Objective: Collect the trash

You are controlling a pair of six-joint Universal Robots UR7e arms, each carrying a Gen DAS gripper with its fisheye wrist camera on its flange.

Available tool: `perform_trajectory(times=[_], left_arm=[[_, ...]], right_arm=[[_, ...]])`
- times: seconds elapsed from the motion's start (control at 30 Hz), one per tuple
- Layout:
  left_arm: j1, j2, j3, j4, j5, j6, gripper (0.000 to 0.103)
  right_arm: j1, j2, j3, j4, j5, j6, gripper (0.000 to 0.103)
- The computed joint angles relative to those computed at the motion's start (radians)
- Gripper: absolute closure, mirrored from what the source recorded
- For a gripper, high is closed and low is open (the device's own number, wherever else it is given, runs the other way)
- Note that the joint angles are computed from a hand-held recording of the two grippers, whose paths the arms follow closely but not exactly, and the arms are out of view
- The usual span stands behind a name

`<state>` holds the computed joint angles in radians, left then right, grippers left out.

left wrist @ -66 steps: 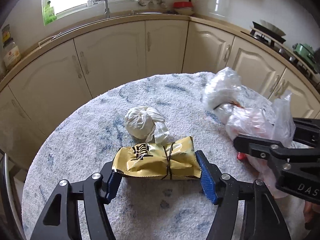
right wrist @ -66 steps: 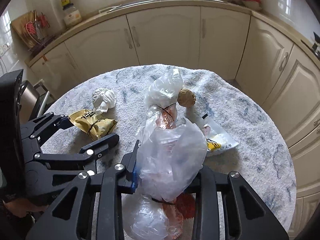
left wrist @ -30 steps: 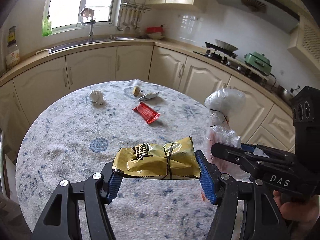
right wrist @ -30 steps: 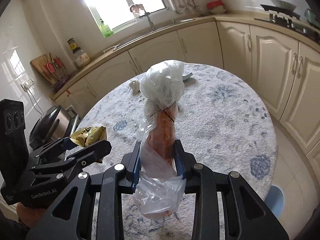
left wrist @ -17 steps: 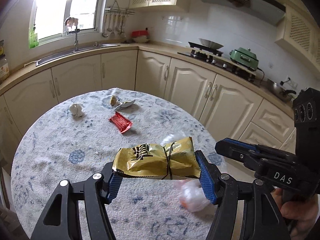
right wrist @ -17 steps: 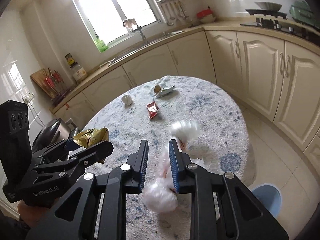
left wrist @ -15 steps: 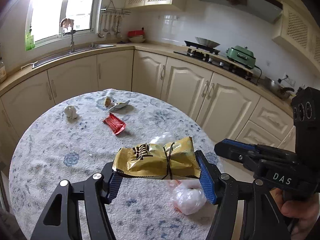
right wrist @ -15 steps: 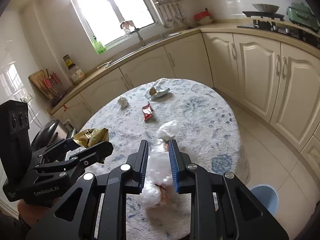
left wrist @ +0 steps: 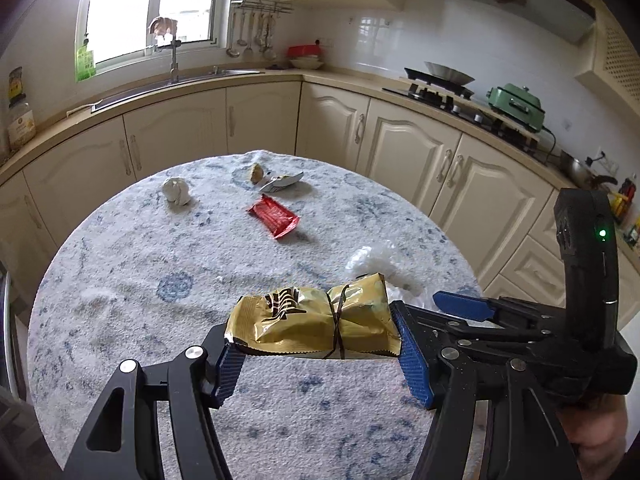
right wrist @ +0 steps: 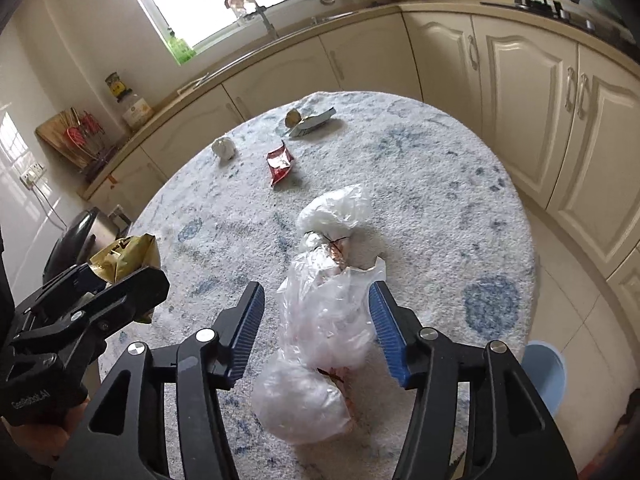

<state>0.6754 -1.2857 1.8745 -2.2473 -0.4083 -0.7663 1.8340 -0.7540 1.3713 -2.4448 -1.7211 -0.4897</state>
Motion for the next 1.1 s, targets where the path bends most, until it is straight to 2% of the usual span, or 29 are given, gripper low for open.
perform_trajectory(times=[0.13, 0.17, 0.2, 0.23, 0.3, 0.47, 0.63, 0.9, 1.1], left_arm=[[0.006, -0.025, 0.017, 0.021, -0.004, -0.025, 0.041], [0.007, -0.030, 0.020, 0.019, -0.007, -0.022, 0.041], [0.008, -0.033, 0.022, 0.018, -0.008, -0.021, 0.041], [0.007, -0.035, 0.024, 0.018, -0.008, -0.019, 0.041], [0.007, -0.043, 0.029, 0.011, -0.008, -0.009, 0.041], [0.006, -0.036, 0.026, -0.027, -0.016, 0.037, 0.041], [0.006, 0.013, -0.007, -0.095, -0.033, 0.116, 0.041], [0.019, 0.170, -0.133, -0.267, -0.119, 0.343, 0.041], [0.039, 0.319, -0.275, -0.334, -0.228, 0.491, 0.041]], right_arm=[[0.037, 0.048, 0.000, -0.062, -0.131, -0.068, 0.045], [0.045, 0.061, 0.007, -0.092, -0.170, -0.103, 0.048], [0.053, 0.071, 0.020, -0.139, -0.210, -0.137, 0.059], [0.057, 0.075, 0.035, -0.183, -0.234, -0.171, 0.065], [0.046, 0.061, 0.036, -0.158, -0.197, -0.157, 0.069], [0.016, 0.006, 0.045, -0.106, -0.101, -0.099, 0.070], [-0.009, -0.057, 0.068, -0.130, -0.053, -0.066, 0.070], [-0.047, -0.154, 0.104, -0.213, -0.064, -0.035, 0.070], [-0.105, -0.218, 0.127, -0.269, -0.103, 0.003, 0.070]])
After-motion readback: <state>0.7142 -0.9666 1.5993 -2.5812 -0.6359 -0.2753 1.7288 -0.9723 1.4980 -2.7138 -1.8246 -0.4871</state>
